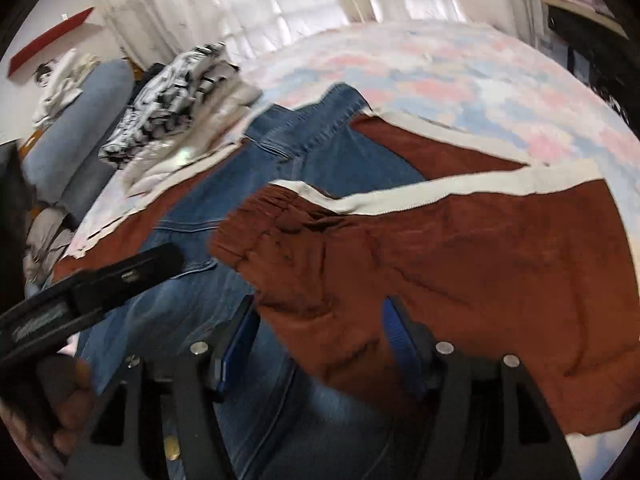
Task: Fold large clothes
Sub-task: 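Lift the brown sleeve with the right tool and fold it across the denim body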
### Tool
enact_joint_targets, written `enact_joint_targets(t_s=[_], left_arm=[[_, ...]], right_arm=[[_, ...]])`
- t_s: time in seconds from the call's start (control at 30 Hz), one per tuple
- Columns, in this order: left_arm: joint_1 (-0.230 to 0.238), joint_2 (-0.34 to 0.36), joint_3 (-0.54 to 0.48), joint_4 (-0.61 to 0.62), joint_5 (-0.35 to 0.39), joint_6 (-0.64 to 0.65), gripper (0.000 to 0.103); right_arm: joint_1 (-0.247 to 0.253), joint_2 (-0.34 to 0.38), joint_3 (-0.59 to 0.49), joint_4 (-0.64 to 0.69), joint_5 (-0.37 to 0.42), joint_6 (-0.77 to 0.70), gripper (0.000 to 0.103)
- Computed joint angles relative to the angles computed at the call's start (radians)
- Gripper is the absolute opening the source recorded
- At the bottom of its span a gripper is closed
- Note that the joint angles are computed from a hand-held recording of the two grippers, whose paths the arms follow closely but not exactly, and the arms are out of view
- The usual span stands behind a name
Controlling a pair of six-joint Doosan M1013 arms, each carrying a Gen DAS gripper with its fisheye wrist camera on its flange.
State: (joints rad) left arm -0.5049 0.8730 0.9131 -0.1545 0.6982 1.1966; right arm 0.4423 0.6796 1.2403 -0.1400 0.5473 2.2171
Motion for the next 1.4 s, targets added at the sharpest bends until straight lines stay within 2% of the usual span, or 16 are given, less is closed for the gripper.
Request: enact_joint_targets(t_s=[0.13,0.2,0.43,0.47,0.5,0.53,0.57,0.6,0.67,0.8,0.9,1.03,1.1,1.2,1.3,1.4], left_arm=[[0.015,0.010,-0.003,-0.178,0.000,0.099,0.091],[0.018,0.020,-0.014,-0.222,0.014,0.118,0.091],[0.009,0.084,-0.113,-0.252,0.103,0.139,0.091],[0.005,0.094,-0.131,-0.245,0.115,0.137,0.086],[0.000,0.108,-0.157,-0.229,0.133,0.134,0.070],[-0.005,0.124,-0.189,-0.208,0.158,0.134,0.059],[-0.010,0.140,-0.221,-0.183,0.185,0.128,0.036],[-0.016,0.162,-0.267,-0.145,0.225,0.116,0.022],[-0.035,0.194,-0.345,-0.039,0.281,0.079,0.019],[-0.057,0.197,-0.400,0.030,0.246,0.135,0.009],[-0.073,0.195,-0.448,0.084,0.208,0.167,0.008],[-0.074,0.151,-0.433,0.145,0.078,0.191,0.008],[-0.063,0.109,-0.373,0.187,0.009,0.178,0.008],[-0.044,0.086,-0.327,0.264,-0.016,0.113,0.008],[-0.019,0.097,-0.304,0.365,0.033,0.020,0.009],[0.007,0.155,-0.334,0.375,0.180,-0.002,0.013]], right_arm=[[0.020,-0.031,0.041,-0.132,-0.014,0.102,0.064],[0.029,-0.035,0.052,-0.174,-0.029,0.157,0.063],[0.034,-0.068,0.124,-0.257,-0.120,0.283,0.063],[0.034,-0.064,0.122,-0.251,-0.122,0.280,0.063],[0.032,-0.062,0.124,-0.235,-0.122,0.271,0.063],[0.029,-0.060,0.128,-0.217,-0.124,0.266,0.063],[0.027,-0.058,0.131,-0.207,-0.128,0.264,0.063],[0.025,-0.056,0.136,-0.194,-0.132,0.265,0.063],[0.021,-0.054,0.147,-0.170,-0.145,0.263,0.063],[0.014,-0.058,0.167,-0.149,-0.178,0.277,0.063],[0.010,-0.066,0.180,-0.156,-0.206,0.296,0.063],[0.010,-0.084,0.196,-0.189,-0.226,0.324,0.063],[0.015,-0.106,0.212,-0.303,-0.240,0.412,0.063],[0.021,-0.132,0.227,-0.491,-0.216,0.555,0.063],[0.014,-0.153,0.246,-0.583,-0.200,0.650,0.063],[-0.001,-0.157,0.251,-0.561,-0.150,0.661,0.064]])
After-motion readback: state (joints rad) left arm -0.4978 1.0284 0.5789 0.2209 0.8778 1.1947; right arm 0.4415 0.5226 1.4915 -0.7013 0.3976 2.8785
